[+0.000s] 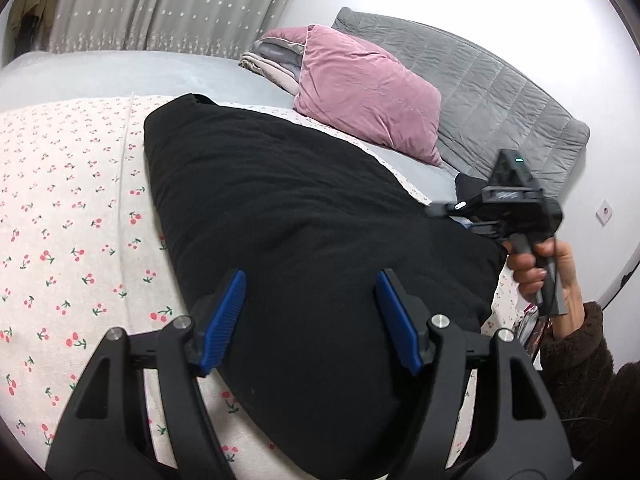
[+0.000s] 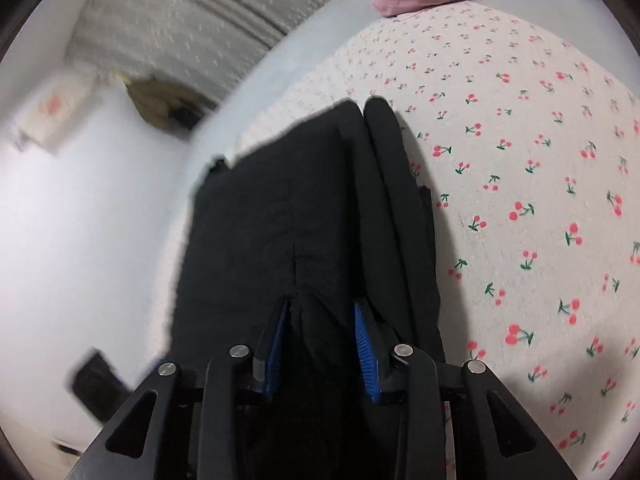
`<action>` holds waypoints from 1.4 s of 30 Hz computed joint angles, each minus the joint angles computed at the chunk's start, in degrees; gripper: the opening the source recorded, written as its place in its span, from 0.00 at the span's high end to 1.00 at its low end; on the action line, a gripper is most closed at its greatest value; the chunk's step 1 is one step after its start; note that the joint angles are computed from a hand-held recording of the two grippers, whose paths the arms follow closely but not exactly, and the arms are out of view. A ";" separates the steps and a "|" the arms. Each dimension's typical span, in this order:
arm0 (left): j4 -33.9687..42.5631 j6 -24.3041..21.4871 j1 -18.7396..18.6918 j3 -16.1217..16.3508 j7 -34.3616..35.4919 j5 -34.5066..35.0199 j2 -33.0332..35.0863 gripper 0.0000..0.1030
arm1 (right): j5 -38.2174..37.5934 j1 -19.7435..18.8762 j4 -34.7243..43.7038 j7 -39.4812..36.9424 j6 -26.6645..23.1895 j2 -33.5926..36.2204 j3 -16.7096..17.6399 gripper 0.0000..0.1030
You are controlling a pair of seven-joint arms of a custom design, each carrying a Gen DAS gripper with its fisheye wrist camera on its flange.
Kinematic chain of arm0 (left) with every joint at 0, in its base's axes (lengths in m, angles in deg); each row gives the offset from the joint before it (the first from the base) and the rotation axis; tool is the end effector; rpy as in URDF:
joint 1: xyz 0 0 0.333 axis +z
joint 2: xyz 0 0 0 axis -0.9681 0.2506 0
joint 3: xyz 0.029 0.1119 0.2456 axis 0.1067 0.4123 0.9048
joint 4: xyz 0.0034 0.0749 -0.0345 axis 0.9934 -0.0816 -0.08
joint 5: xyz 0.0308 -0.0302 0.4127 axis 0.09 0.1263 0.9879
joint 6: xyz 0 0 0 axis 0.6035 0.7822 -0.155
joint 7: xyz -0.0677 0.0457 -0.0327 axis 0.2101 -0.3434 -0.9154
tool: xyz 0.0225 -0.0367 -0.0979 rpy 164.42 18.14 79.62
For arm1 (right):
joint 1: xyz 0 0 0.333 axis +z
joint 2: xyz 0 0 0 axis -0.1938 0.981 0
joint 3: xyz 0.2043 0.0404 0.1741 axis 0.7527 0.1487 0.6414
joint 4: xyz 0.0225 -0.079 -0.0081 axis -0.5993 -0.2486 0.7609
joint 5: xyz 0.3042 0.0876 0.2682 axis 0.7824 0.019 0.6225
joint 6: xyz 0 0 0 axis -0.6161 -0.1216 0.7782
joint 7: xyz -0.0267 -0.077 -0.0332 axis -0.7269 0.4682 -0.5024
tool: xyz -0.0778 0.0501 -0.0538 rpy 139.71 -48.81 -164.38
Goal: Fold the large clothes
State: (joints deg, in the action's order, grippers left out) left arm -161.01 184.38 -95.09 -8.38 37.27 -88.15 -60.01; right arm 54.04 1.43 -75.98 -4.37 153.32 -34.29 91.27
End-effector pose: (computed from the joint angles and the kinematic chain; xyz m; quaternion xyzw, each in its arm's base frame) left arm 0.4483 -0.1083 0.5474 -0.6187 0.6258 -0.4564 0.1314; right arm 0.6412 0.2665 0.5404 -0.6896 0.5813 0.1809 0.3921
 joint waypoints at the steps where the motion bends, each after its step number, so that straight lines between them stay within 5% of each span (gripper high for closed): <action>1: 0.04 -0.18 -0.32 0.49 0.16 -0.44 -0.07 0.34 | 2.23 -0.70 -1.93 -1.93 1.31 -1.81 0.16 0.63; 2: 0.10 -0.25 -0.45 0.72 0.32 -0.69 -0.03 0.34 | 4.91 -1.36 -4.02 -4.12 2.40 -3.70 0.16 0.47; 4: 0.11 -0.28 -0.41 0.79 0.64 -0.82 0.04 0.34 | 10.39 -2.42 -7.26 -6.24 2.01 -6.30 -0.41 0.32; 9: 0.11 -0.61 -0.02 0.54 0.71 -0.70 -0.06 0.34 | 15.59 -4.33 -6.50 -7.47 -7.51 -5.18 -2.55 0.31; 16: 0.45 -0.63 0.85 -0.30 -0.04 0.02 0.35 0.33 | 11.62 -4.83 -1.02 -6.55 -17.07 -0.18 -1.74 0.29; 19: 0.88 -0.07 2.53 -1.87 -2.13 1.73 0.99 0.33 | 11.99 -3.20 -2.00 -10.30 -12.83 -0.53 -0.43 0.38; 20: 1.13 0.34 3.60 -2.82 -3.61 2.74 1.30 0.33 | 10.08 -1.96 -2.29 -10.21 -10.06 -1.11 -0.33 0.56; 21: 1.48 0.65 4.30 -3.38 -4.87 3.58 1.59 0.33 | 7.29 -0.55 -2.54 -10.25 -6.83 -1.96 -0.29 0.61; 25: 2.75 2.14 3.40 -2.70 -6.49 4.05 2.66 0.33 | 14.32 -0.32 -9.43 -19.69 2.14 -10.07 -0.31 0.65; 27: 3.79 1.08 3.80 -3.35 -7.46 5.46 3.72 0.33 | 13.66 -0.65 -12.63 -20.76 3.85 -13.09 -0.76 0.65; 31: 4.64 -0.39 7.65 -7.99 -10.57 12.67 5.31 0.27 | -8.57 2.74 -10.39 -4.87 -2.42 -8.88 -4.44 0.56; 33: 5.04 -2.02 9.70 -9.81 -13.93 16.09 5.13 0.22 | -7.95 1.43 -10.47 -5.19 -3.61 -8.61 -3.56 0.53; 37: 6.40 -7.33 12.31 -10.96 -22.47 19.56 4.61 0.09 | -12.38 2.03 -12.16 -4.58 -0.52 -11.30 -3.61 0.29; 42: 8.10 -12.43 13.77 -11.74 -28.73 23.69 4.32 0.06 | -12.95 2.22 -12.99 -4.80 2.10 -12.77 -3.87 0.27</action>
